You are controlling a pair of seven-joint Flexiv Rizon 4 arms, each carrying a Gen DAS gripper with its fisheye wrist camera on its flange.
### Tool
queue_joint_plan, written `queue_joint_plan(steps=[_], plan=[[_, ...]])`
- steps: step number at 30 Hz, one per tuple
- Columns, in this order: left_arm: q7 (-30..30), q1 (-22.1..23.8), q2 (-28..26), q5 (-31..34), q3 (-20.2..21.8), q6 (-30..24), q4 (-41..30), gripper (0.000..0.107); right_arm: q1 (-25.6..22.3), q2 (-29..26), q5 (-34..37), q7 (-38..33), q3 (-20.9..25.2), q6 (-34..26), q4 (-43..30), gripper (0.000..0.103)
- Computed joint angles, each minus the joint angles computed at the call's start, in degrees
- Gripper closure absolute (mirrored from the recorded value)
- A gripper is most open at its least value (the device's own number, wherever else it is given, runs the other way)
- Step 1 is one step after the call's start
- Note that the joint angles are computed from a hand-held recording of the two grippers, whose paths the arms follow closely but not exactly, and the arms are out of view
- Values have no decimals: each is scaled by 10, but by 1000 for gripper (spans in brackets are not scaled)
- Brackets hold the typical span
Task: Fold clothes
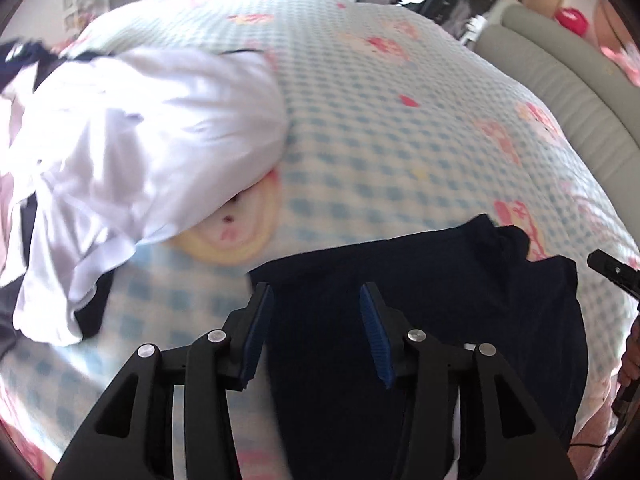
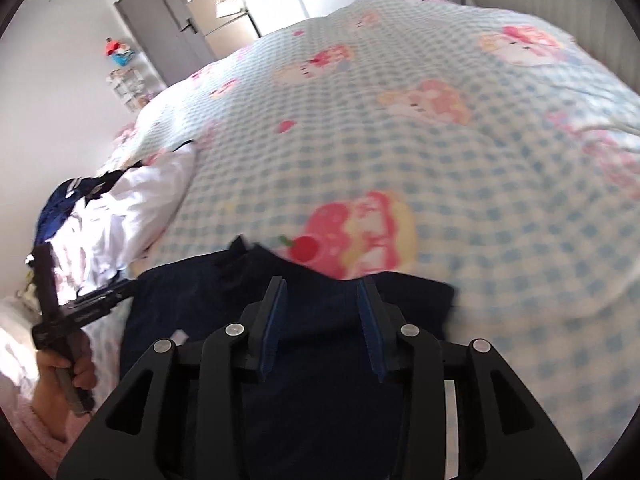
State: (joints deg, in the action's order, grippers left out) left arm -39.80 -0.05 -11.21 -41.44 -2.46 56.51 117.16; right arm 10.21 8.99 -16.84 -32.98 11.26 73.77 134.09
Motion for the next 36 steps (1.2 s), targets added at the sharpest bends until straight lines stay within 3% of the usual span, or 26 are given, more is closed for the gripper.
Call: queue_joint_plan(steps=[2,5,8,9,10,11,12,14,16,20,22,24,29,31,32,34,36], plan=[[-13,8,-10,-15,3,-8,2,59,36,-51,50,-57,-8,9,-44,65],[29,20,-18,-94,-12,-24,11,53,66,-122,130,-141,-3,4,-116,65],[48,22,-29,-106,-13,-44,1,57,73,-180,121,-139,-7,-21,-160,65],[46,21,-36,-93,-11,-52,-8,78,74,-188,114,-127,-11,-29,-162,67],[43,20,-41,-79,-9,-58,-16,92,75,-196,107,-116,-15,-38,-164,70],[30,17,-44,-58,-6,-55,-22,94,76,-204,100,-105,-18,-47,-166,83],[20,14,-46,-40,-3,-51,-28,98,76,-211,98,-97,-20,-53,-168,90],[24,9,-39,-32,-4,-9,-23,100,58,-213,142,-107,-6,-9,-162,92],[19,9,-36,-24,-4,14,-23,100,59,-207,127,-92,-17,6,-154,92],[-41,26,-34,6,7,-53,-44,92,63,-177,79,-47,-33,-17,-147,89],[13,33,5,-40,-1,-54,-13,68,59,-131,64,-37,-25,19,-120,89],[69,28,47,-84,4,-63,19,55,58,-81,5,5,-18,15,-93,81],[133,5,127,-123,43,-126,86,55,51,32,-35,65,43,-34,-22,76],[141,-5,149,-123,54,-121,120,57,54,63,-37,97,66,-51,10,76],[140,-10,159,-119,58,-115,136,60,58,73,-35,114,75,-59,25,76],[128,-19,176,-130,64,-85,168,85,65,80,-23,154,87,-62,54,76],[116,-25,192,-156,72,-69,194,85,72,91,-21,199,103,-65,83,76]])
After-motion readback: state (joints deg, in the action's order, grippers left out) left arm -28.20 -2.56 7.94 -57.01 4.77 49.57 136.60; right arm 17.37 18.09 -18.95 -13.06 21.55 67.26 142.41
